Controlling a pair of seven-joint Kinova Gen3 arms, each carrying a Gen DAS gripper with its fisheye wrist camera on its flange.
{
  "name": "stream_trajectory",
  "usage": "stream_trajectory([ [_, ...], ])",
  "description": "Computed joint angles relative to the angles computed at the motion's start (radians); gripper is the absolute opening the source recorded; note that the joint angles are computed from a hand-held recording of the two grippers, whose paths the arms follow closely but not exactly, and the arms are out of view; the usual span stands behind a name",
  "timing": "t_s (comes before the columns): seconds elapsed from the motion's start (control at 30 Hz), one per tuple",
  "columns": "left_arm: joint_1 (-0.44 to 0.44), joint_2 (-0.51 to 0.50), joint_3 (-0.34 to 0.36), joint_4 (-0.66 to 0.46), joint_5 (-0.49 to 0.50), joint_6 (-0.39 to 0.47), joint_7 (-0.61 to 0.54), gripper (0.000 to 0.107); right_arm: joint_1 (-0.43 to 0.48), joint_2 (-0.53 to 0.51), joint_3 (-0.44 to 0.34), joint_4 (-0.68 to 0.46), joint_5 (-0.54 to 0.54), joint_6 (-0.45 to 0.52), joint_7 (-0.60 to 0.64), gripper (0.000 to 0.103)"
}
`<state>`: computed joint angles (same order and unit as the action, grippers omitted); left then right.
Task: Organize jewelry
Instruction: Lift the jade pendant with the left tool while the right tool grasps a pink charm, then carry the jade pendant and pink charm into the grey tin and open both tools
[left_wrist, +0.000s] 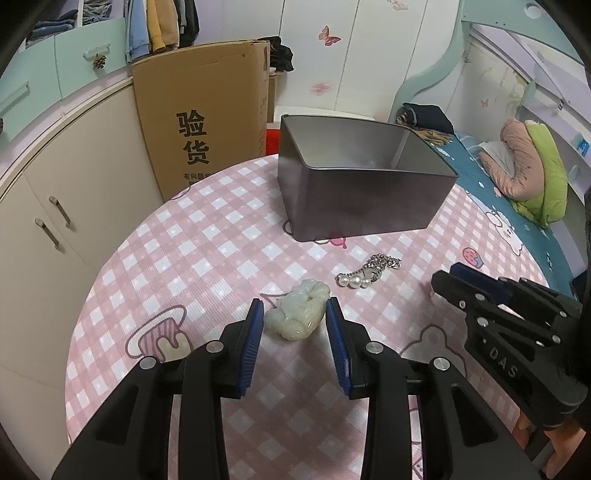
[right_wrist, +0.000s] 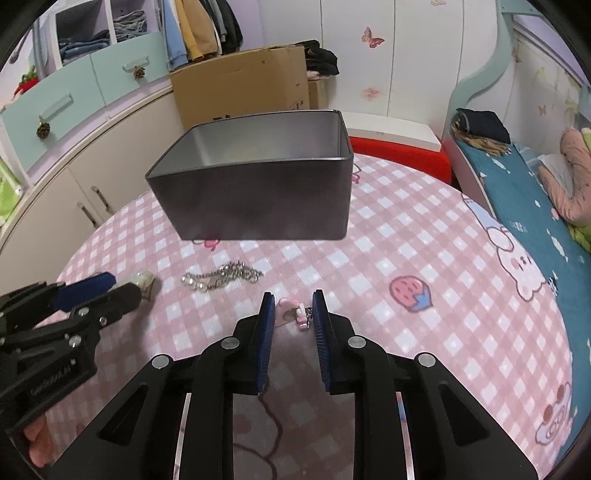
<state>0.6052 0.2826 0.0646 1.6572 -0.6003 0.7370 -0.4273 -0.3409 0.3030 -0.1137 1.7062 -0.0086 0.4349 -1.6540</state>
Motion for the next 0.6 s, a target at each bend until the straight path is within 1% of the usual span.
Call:
stream_trajectory([
  [0.1,-0.001,-0.006,0.004,0.002,0.005,-0.005,-0.004,0.033,0.020,-0.018,-0.016,0.025,-0.021,-0.017,0.023,0.021],
  [0.4,-0.001,-0.022,0.016,-0.007,0.012,-0.015,-0.028,0.033,0.033,-0.067,-0.026,0.055,-0.050,-0.036,0.061,0.021],
  [0.57,-0.039,-0.046,0.031,-0.019,0.062,-0.052,-0.101,0.033,0.050,-0.099,-0.034,0.046,-0.077,-0.042,0.098,0.021],
  [0.6,-0.045,-0.053,0.031,-0.019,0.069,-0.060,-0.113,0.033,0.064,-0.103,-0.044,0.037,-0.098,-0.041,0.118,0.021],
])
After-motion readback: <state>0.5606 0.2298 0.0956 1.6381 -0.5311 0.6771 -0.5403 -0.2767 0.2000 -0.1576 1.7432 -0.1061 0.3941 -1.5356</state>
